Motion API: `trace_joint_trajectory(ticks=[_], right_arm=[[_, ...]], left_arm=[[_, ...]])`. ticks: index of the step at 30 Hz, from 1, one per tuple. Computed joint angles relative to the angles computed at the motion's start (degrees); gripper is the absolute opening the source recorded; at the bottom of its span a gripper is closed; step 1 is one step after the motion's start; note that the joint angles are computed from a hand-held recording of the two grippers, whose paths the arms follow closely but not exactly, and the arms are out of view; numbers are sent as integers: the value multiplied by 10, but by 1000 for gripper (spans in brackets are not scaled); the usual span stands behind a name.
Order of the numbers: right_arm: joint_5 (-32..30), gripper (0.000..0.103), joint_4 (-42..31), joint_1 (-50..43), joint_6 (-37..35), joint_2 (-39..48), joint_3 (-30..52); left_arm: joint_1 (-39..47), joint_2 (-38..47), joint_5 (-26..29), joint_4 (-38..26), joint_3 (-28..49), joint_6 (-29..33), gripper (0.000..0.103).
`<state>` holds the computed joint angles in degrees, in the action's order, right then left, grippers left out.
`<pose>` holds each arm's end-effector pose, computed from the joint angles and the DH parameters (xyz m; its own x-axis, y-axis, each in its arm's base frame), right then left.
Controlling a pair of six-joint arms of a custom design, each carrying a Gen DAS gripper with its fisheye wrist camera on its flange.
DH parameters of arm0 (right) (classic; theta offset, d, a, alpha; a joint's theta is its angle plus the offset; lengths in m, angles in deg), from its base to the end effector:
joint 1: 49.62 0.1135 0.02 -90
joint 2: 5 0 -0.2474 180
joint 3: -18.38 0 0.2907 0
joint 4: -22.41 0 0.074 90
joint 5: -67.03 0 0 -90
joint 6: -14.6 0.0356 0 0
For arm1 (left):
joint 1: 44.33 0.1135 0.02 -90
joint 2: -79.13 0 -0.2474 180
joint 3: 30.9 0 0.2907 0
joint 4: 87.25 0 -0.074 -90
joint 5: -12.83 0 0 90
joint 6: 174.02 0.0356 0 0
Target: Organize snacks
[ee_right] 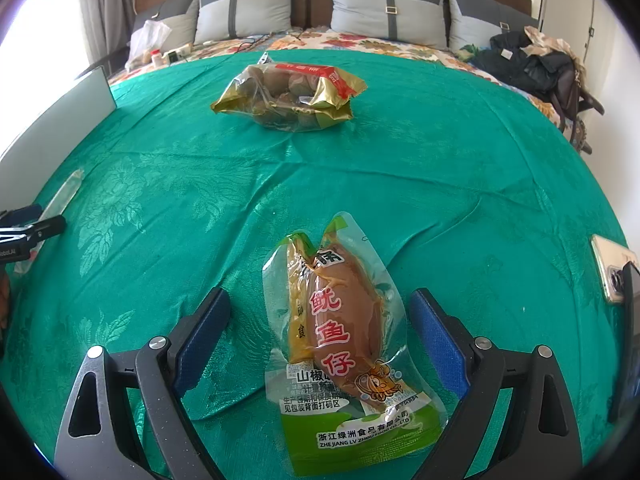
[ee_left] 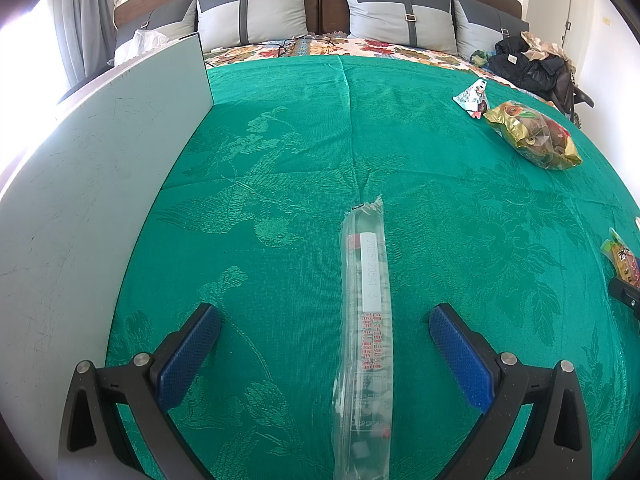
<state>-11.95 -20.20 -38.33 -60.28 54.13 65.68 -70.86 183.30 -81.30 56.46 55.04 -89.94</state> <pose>0.2376 0.0405 0.1776 -0.7918 0.1030 -0.6020 0.1278 0.9918 0.0016 0.3771 -0.1854 0.1733 -0.7668 0.2678 -0.5834 0.3308 0.9437 -0.0015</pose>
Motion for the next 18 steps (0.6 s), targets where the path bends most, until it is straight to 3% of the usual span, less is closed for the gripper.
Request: trace_joint_trajectory(ticks=[11, 15, 16, 17, 18], right_arm=[[-2, 94, 3, -2, 0, -4, -6], [-35, 93, -71, -24, -8, 57, 64], [-44, 89, -95, -34, -9, 73, 86], [-43, 68, -110, -40, -6, 83, 101], [-46, 55, -122, -49, -8, 85, 113]], left_arm=[[1, -1, 2, -5, 2, 0, 103], [-4, 45, 13, -121, 91, 2, 103], [-6, 55, 19, -146, 112, 3, 102], [-9, 51, 23, -152, 112, 11, 90], [-12, 35, 31, -135, 97, 25, 50]])
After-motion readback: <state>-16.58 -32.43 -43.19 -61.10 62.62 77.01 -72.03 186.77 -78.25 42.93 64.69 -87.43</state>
